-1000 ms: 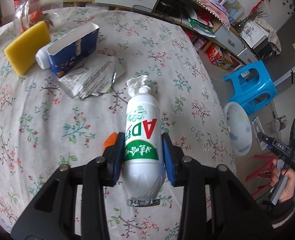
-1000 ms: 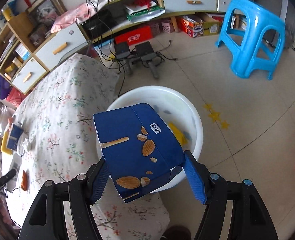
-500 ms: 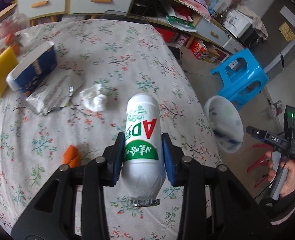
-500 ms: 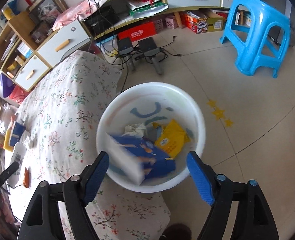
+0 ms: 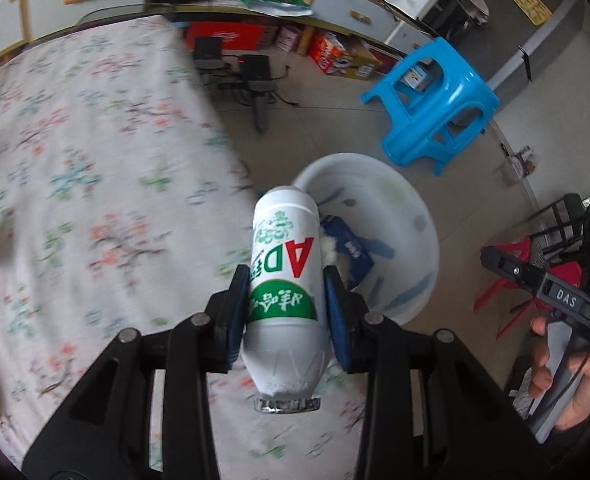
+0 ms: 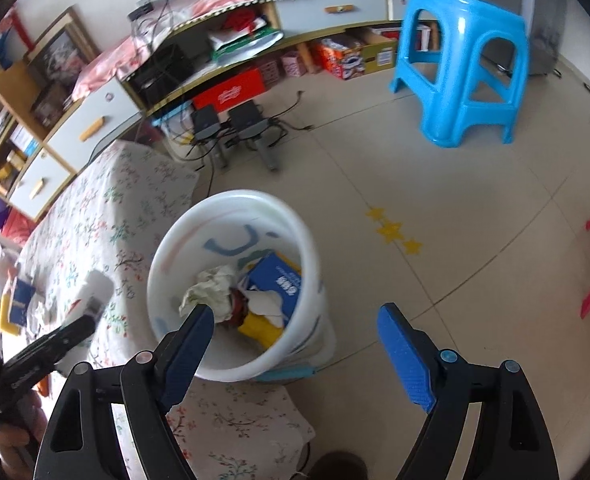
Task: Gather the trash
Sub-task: 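Lower the white AD bottle into the basin and open the left gripper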
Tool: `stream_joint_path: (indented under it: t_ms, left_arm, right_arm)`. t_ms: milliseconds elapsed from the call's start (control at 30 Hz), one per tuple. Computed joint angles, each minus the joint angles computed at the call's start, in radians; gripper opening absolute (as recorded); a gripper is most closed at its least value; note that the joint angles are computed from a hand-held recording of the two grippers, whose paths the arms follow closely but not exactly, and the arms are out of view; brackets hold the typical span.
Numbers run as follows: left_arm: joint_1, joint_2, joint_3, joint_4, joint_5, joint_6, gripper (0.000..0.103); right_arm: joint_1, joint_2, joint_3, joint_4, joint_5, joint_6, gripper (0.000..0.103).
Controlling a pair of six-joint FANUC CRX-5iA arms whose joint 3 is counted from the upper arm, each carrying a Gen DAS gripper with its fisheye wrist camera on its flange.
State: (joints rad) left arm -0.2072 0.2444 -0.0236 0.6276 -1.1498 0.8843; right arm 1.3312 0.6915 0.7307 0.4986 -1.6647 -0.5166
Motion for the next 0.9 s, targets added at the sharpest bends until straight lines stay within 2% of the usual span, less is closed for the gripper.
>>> stream_joint_path:
  t_ms: [133,267,333,367,400,633,900]
  left_arm:
    - [-0.046,0.025,0.021,0.023,0.011,-0.004,0.038]
    - [-0.07,0.041,0.026,0.056,0.027,-0.048,0.039]
    - [-0.075,0.045,0.038,0.033,0.032,-0.049,0.055]
    - [-0.076,0.038,0.038,0.016,0.046,-0.036,0.071]
    - [-0.076,0.028,0.032,0.004,0.066,-0.024,0.08]
    - [-0.054,-0.003,0.03,-0.053,0.087,-0.001,0.084]
    - [0.013,-0.053,-0.007,-0.065,0.102,-0.042,0.089]
  right_arm:
    - [0.005,-0.034,-0.057,0.004,0.018,-0.029,0.086]
    - [0.007,-0.035,-0.06,0.012,0.009,-0.032,0.086]
    - [0.01,-0.03,-0.052,0.019,-0.001,-0.029,0.086]
    - [0.011,-0.026,-0.045,0.021,-0.008,-0.025,0.086]
    - [0.012,-0.023,-0.039,0.021,-0.013,-0.021,0.086]
    - [0.009,-0.003,-0.005,0.023,-0.03,-0.004,0.086]
    - [-0.001,0.053,0.089,0.035,-0.049,0.067,0.086]
